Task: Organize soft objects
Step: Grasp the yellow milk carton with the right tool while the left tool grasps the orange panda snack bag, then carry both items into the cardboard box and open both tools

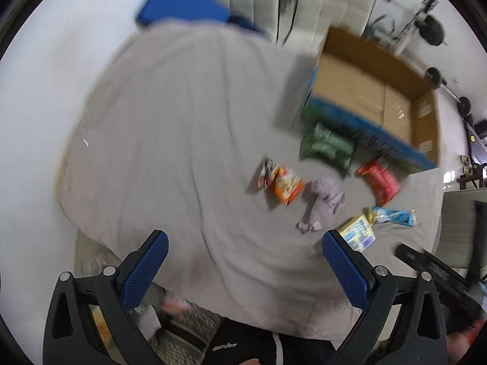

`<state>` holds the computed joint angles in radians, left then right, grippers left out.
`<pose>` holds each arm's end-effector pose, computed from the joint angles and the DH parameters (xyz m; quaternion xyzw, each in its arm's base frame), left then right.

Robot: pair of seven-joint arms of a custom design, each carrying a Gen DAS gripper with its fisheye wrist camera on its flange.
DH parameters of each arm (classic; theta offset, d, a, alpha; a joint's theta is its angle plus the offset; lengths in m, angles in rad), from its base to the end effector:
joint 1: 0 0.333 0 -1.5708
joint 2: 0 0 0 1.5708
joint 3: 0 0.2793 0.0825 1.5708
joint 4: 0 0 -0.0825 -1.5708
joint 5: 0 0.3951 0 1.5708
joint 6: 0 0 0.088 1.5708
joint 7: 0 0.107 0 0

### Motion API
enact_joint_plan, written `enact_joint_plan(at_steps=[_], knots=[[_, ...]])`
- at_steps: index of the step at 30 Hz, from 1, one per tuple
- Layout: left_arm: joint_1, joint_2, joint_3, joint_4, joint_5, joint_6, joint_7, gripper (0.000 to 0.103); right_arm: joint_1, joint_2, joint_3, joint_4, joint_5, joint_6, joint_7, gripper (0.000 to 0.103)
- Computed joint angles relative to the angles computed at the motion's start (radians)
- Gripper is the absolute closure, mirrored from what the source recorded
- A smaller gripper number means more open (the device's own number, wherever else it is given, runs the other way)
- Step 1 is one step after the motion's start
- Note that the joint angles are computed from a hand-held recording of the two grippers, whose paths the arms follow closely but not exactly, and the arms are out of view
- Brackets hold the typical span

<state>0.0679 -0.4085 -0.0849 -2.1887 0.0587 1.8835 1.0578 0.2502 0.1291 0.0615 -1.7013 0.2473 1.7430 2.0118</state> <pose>0.4672 -0.0067 0.5229 -0.8545 0.5150 -0.0214 0.0645 0.5645 0.2037 0.4664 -0.6341 0.7620 0.1314 0.0097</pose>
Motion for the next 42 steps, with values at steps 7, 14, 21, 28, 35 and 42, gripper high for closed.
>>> enact_joint_plan(at_steps=[7, 14, 21, 28, 35, 42], knots=[[0.031, 0.175, 0.052, 0.009, -0.115, 0.066, 0.005, 0.0, 0.015, 0.131, 0.02, -0.04, 0.116, 0.076, 0.151, 0.018], [0.075, 0.375, 0.082, 0.099, -0.325, 0.097, 0.053, 0.01, 0.051, 0.134, 0.022, -0.02, -0.092, 0.009, 0.013, 0.035], [0.106, 0.579, 0.053, 0.224, -0.447, 0.074, 0.111, 0.031, 0.047, 0.122, 0.013, -0.015, -0.115, -0.006, -0.015, 0.034], [0.099, 0.591, 0.03, 0.214, -0.39, 0.137, 0.148, 0.051, 0.036, 0.157, 0.01, 0.014, -0.083, -0.013, 0.003, 0.029], [0.035, 0.53, 0.01, 0.169, -0.196, 0.181, 0.202, 0.056, 0.039, 0.203, 0.009, 0.026, -0.113, 0.01, -0.021, 0.037], [-0.014, 0.408, -0.01, 0.091, -0.13, 0.223, 0.216, 0.059, 0.043, 0.109, 0.011, -0.066, -0.139, 0.053, -0.051, 0.038]])
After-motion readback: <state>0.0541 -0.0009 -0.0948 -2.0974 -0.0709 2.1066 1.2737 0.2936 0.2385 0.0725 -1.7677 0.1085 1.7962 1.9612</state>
